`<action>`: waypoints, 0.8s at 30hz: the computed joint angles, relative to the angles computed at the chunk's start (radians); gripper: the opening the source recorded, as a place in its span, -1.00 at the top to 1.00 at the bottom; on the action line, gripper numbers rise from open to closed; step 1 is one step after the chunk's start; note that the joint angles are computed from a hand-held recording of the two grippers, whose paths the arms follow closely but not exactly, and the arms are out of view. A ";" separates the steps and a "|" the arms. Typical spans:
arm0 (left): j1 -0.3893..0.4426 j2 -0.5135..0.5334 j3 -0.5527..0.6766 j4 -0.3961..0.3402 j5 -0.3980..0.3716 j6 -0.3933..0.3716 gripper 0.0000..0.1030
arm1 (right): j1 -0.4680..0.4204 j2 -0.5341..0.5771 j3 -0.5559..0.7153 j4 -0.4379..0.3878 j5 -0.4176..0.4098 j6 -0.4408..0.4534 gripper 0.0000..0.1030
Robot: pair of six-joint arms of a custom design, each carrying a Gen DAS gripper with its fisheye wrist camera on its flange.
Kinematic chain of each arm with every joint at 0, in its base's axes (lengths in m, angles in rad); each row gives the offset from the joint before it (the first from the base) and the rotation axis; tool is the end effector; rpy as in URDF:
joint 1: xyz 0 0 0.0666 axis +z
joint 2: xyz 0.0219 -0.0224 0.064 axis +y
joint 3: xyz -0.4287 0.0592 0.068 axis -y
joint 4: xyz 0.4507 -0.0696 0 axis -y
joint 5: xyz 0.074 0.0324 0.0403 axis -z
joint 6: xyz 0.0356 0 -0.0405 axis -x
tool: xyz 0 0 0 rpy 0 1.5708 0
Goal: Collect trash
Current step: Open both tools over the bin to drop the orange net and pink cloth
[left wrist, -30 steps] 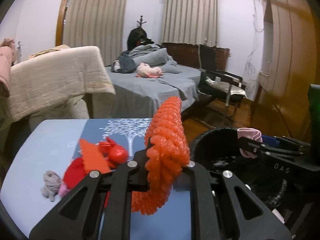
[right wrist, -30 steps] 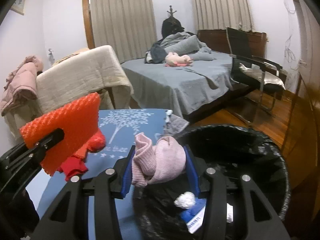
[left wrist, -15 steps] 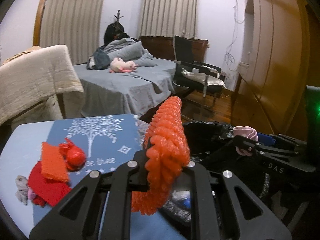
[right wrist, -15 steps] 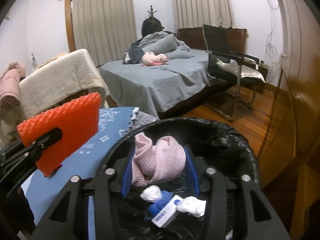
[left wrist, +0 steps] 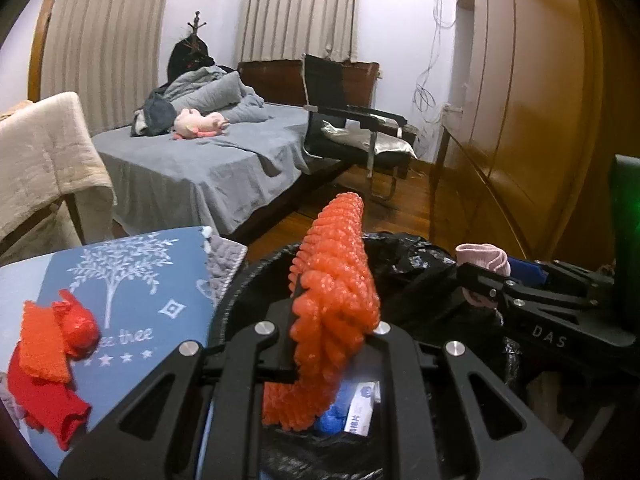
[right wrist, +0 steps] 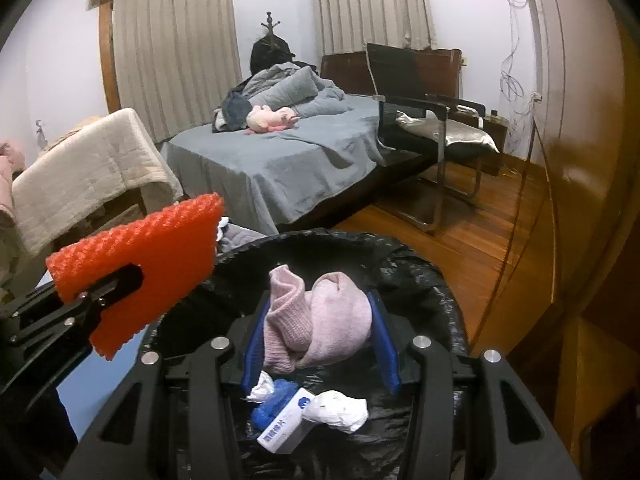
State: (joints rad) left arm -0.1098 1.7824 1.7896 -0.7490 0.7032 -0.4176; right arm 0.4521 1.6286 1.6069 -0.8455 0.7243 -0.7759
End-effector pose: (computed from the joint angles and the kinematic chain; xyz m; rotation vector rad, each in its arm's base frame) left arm 0.6967 -0.1004 0.4702 0.8963 1.9870 -0.6350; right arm 0.5773 0.2537 0.4680 0.6463 2.0888 -0.2126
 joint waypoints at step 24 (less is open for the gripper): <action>0.040 0.020 0.012 -0.026 0.024 -0.015 -0.68 | -0.006 -0.019 -0.031 -0.009 0.036 -0.044 -0.89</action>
